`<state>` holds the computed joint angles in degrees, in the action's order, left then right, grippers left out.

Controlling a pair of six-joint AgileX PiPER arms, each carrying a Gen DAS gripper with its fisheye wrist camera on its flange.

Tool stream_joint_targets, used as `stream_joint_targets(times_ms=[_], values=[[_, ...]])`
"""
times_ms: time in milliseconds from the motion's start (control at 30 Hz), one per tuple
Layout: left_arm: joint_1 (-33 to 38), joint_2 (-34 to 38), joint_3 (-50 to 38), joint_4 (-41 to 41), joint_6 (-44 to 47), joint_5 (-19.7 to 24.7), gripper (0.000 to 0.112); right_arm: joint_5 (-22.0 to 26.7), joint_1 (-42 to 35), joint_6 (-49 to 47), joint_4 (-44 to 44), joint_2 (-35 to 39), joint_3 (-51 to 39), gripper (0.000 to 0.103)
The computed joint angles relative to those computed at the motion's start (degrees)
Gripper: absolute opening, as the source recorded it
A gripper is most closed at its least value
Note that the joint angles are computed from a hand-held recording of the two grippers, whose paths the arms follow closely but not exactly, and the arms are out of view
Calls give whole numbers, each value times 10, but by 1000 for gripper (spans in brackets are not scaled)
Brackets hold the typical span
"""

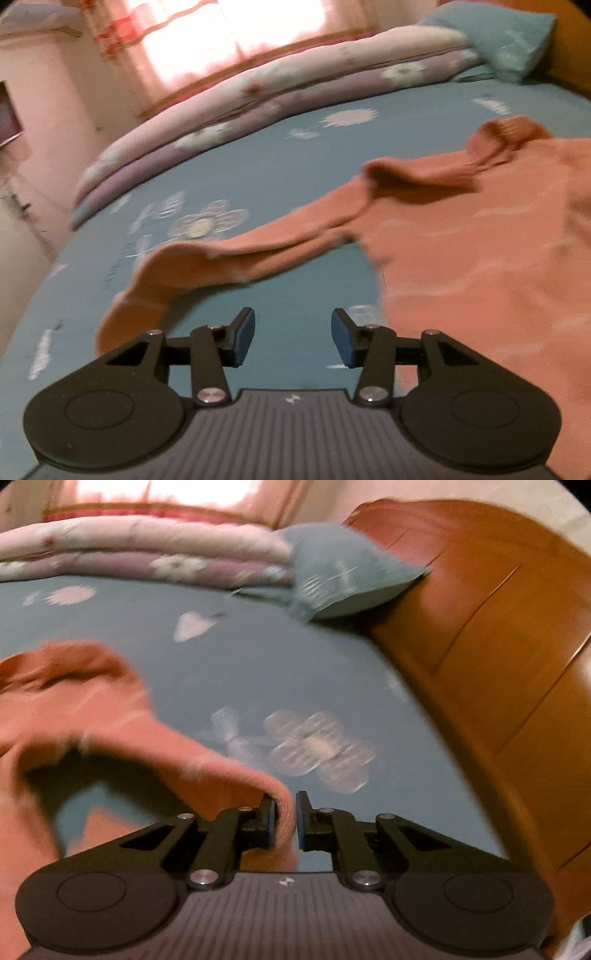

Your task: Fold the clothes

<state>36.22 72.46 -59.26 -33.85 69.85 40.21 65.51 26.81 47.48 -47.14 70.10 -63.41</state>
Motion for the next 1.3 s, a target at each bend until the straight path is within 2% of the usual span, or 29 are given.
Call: stream_joint_targets(times_ms=[200, 367, 567, 667, 700, 767, 800, 833, 900, 1000, 1133, 1300], values=[[-42, -55, 36, 11, -10, 14, 47, -65, -111, -22, -14, 48, -48, 13], [-58, -69, 35, 29, -39, 36, 49, -69, -135, 41, -75, 109, -77, 13], [-72, -73, 42, 39, -68, 49, 50, -74, -146, 55, -49, 169, -73, 13], [-78, -75, 44, 44, -89, 63, 50, -80, -144, 56, -20, 167, -53, 23], [-79, -77, 46, 45, -94, 67, 51, -81, -143, 54, -4, 156, -44, 30], [-79, -83, 50, 39, -98, 77, 51, -83, -139, 45, 28, 130, -29, 32], [-74, -88, 54, 27, -91, 83, 51, -77, -131, 40, 42, 112, -24, 37], [-67, -94, 57, 14, -82, 94, 56, -69, -121, 36, 56, 94, -19, 45], [-50, -106, 61, -11, -69, 118, 63, -63, -100, 27, 91, 52, -8, 55], [-25, -125, 68, -38, -69, 155, 64, -48, -60, 21, 153, 5, -9, 60], [14, -150, 76, -64, -73, 198, 65, -39, 17, 43, 211, -15, -18, 68], [136, -177, 81, -134, -10, 285, 71, -24, 146, 56, 250, 57, -77, 68]])
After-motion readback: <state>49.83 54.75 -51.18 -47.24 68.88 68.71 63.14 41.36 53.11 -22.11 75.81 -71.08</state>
